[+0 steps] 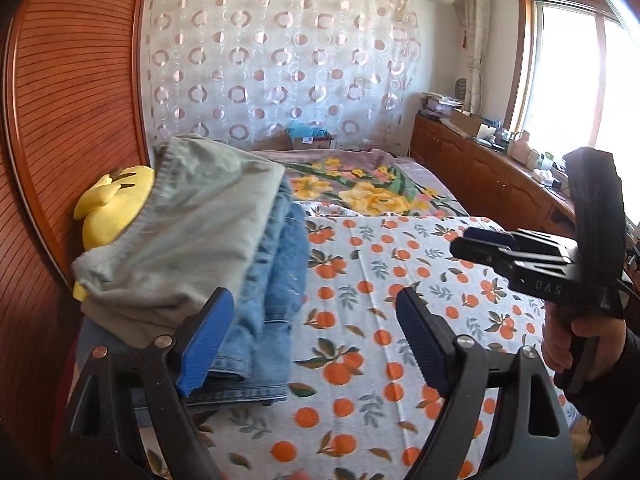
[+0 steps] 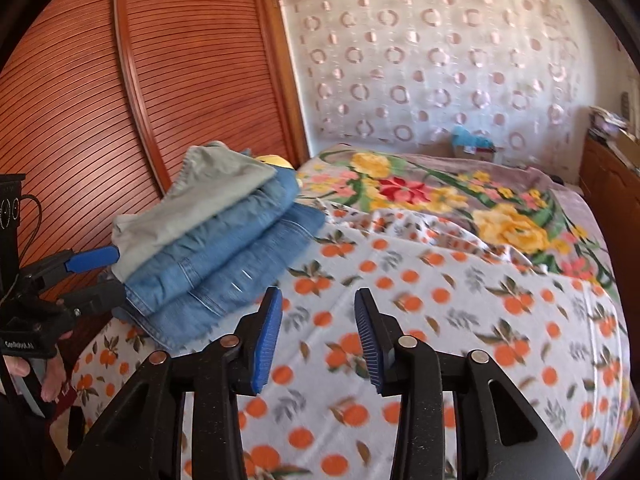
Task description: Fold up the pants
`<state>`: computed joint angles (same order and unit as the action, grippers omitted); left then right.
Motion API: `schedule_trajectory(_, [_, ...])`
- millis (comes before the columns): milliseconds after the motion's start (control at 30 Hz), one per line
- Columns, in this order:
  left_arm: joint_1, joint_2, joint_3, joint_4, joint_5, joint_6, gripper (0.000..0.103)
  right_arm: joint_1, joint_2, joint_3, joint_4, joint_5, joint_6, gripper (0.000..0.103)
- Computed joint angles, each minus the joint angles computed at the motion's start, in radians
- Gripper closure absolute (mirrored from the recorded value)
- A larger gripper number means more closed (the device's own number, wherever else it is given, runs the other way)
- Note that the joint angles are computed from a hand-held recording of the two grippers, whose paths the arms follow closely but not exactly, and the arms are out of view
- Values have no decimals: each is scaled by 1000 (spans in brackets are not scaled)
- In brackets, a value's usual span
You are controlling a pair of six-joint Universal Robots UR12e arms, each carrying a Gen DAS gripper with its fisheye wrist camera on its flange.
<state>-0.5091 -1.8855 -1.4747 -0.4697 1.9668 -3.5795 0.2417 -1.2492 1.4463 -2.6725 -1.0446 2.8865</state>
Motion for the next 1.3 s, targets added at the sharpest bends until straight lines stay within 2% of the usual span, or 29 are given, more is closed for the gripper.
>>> schedule_trajectory(167, [-13, -32, 37, -1, -18, 14, 18, -14, -38, 45, -14, -41, 39, 42])
schedule_trajectory(267, [-28, -51, 60, -3, -9, 36, 18, -15, -59, 67, -32, -89, 56, 36])
schedule_trajectory(467, [-55, -74, 97, -12, 21, 20, 18, -20, -120, 136, -57, -131, 82, 34])
schedule_trajectory(633, [-73, -76, 109, 9, 11, 42, 18, -21, -168, 193, -92, -162, 112, 34])
schedule_trajectory(833, [-100, -66, 107, 48, 32, 60, 18, -21, -220, 250, -139, -196, 152, 34])
schedule_trajectory(1300, [-164, -29, 92, 69, 146, 94, 18, -38, -346, 392, -297, -220, 204, 34])
